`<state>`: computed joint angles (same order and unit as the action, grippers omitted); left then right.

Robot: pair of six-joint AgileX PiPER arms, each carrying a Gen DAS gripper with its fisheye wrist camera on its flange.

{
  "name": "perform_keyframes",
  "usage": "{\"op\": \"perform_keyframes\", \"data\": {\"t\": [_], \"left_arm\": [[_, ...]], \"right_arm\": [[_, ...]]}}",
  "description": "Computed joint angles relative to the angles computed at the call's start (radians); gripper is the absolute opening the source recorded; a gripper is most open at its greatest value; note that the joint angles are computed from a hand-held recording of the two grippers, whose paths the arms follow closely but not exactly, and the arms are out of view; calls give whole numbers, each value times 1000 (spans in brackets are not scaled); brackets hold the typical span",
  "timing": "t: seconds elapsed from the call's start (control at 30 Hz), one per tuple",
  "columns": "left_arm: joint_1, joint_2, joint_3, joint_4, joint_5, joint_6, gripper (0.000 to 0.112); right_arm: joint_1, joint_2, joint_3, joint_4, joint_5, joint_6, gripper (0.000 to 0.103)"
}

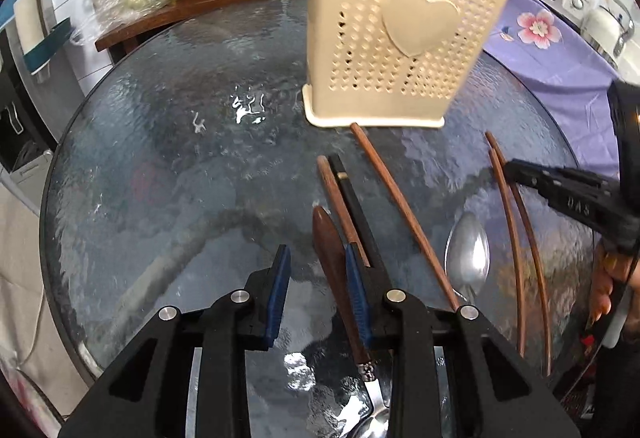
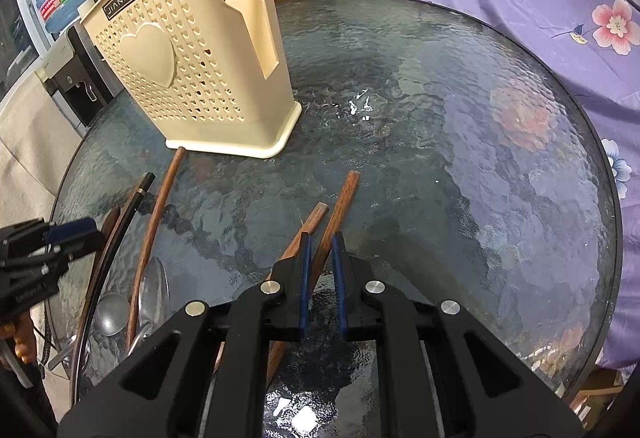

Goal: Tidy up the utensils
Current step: 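Grasp the spoon's wooden handle with the left tool while the right tool grasps and lifts the chopstick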

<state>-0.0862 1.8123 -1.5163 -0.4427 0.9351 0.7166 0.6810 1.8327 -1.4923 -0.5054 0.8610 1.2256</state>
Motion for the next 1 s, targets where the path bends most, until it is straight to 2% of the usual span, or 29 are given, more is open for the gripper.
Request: {"op": "perform_keyframes", "data": {"t": [0.07,0.2,0.3,0.57,0.83,1.0], "left_arm": [[-10,-3,8,23,0,-11,26],[-46,-17,44,79,-62,-34,25],[-62,-9,31,104,-67,-60,19],[-74,27,-20,121,-72,-110,16],[-45,67,-98,67,-65,-136,15],[-32,77,-138,32,-54,-139,15]], "right_arm": [[0,4,-10,6,9,-1,11],[-3,19,-39,26,29,-18,11],[-5,36,-67,40,42,-29,11],[2,52,-87,26,40,17,10],[-56,-11,30,46,-111,74,7],[-60,-61,105,6,-195,145,7]]}}
